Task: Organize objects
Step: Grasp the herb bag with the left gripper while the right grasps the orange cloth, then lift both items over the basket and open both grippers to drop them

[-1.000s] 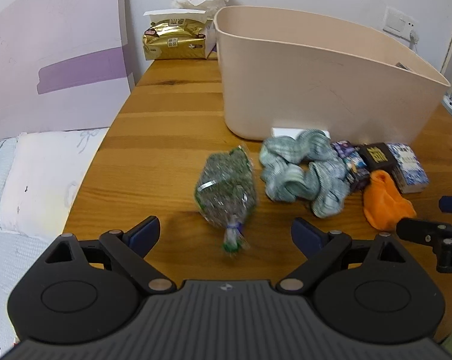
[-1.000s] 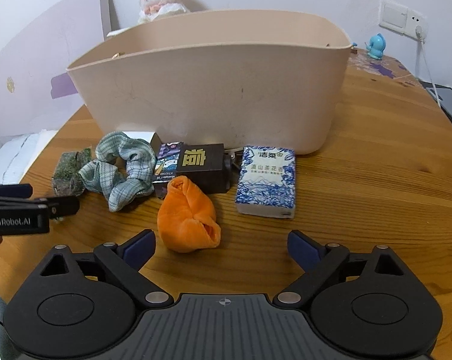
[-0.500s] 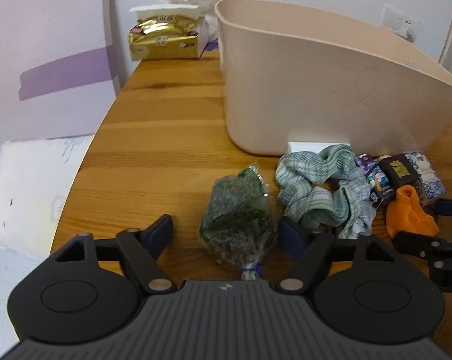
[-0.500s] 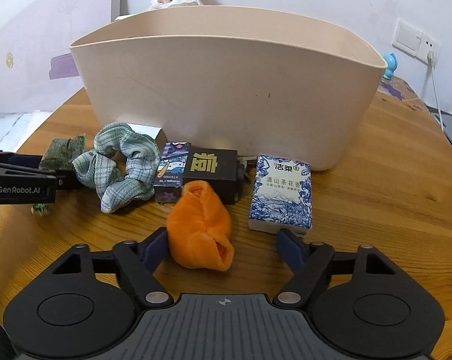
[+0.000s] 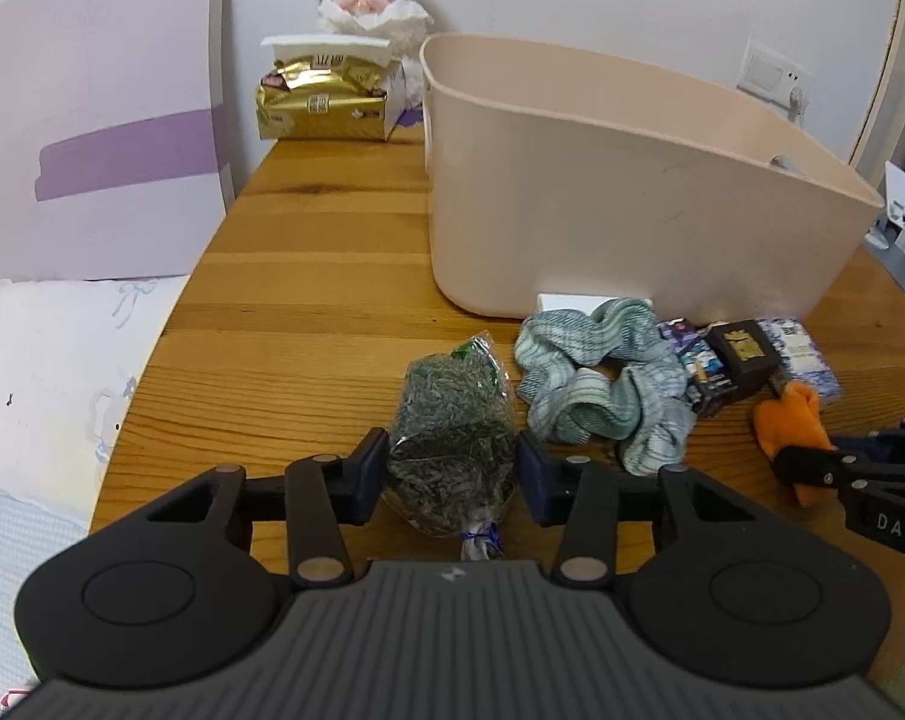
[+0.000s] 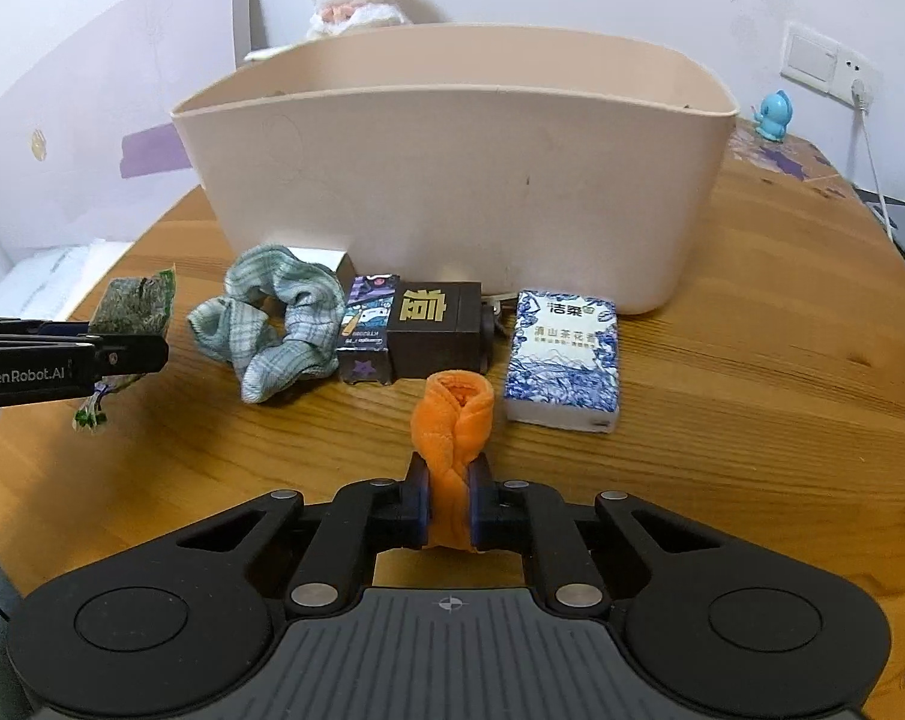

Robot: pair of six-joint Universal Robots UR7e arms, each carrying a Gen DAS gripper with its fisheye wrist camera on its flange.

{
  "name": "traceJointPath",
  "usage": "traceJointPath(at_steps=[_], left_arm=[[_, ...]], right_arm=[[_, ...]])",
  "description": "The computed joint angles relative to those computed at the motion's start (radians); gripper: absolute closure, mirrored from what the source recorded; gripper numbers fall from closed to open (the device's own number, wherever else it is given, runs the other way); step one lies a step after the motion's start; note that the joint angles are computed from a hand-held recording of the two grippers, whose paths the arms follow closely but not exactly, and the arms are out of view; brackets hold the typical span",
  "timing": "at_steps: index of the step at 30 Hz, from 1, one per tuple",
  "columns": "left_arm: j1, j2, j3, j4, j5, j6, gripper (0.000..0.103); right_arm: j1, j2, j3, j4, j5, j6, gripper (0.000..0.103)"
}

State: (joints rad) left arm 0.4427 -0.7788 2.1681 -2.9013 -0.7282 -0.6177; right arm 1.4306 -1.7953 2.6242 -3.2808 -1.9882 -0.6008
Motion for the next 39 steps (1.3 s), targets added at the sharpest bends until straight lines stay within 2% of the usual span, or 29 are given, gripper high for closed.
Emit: traceJointPath(at_steps=[6,9,14,17,20,26,32,39], left_arm=[[-0.063,-0.029,0.022,0.015,0.022,-0.024,0.056],[-0.097,-0.037,0.021,0.015,0.040,-0.018,0.056],[-0.144,-0.031,-0.013,0.010,0.084,0.039,0.056],[-0.154,-0.013,-0.053,-0.008,0.110,0.087,0.056],[-0.153,0.018,-0.098,-0.055,0.131,0.154,0.056],[-0.102,0.118,-0.244,-0.128,0.145,0.299,0.056],[-0.020,0.234,-0.431,-0.101,0.136,0.403,0.056],[0.062,0.324,-0.593,0.068,0.113,0.388,0.056]], right_arm=[[0.019,-0.112,-0.002,0.057,0.037,0.008,0.092],[-0.005,-0.211,-0.021,0.173,0.125,0.045,0.092],[0.027,-0.213,-0.052,0.106,0.144,0.028,0.092],[0.047,-0.169,-0.074,0.011,0.154,-0.006,0.092],[0.042,-0.140,-0.116,-0.013,0.190,-0.016,0.092],[0.015,-0.014,-0.218,-0.086,0.217,-0.037,0.092],[-0.003,0.126,-0.311,-0.103,0.173,-0.058,0.092],[-0.005,0.239,-0.381,-0.033,0.061,-0.091,0.091]])
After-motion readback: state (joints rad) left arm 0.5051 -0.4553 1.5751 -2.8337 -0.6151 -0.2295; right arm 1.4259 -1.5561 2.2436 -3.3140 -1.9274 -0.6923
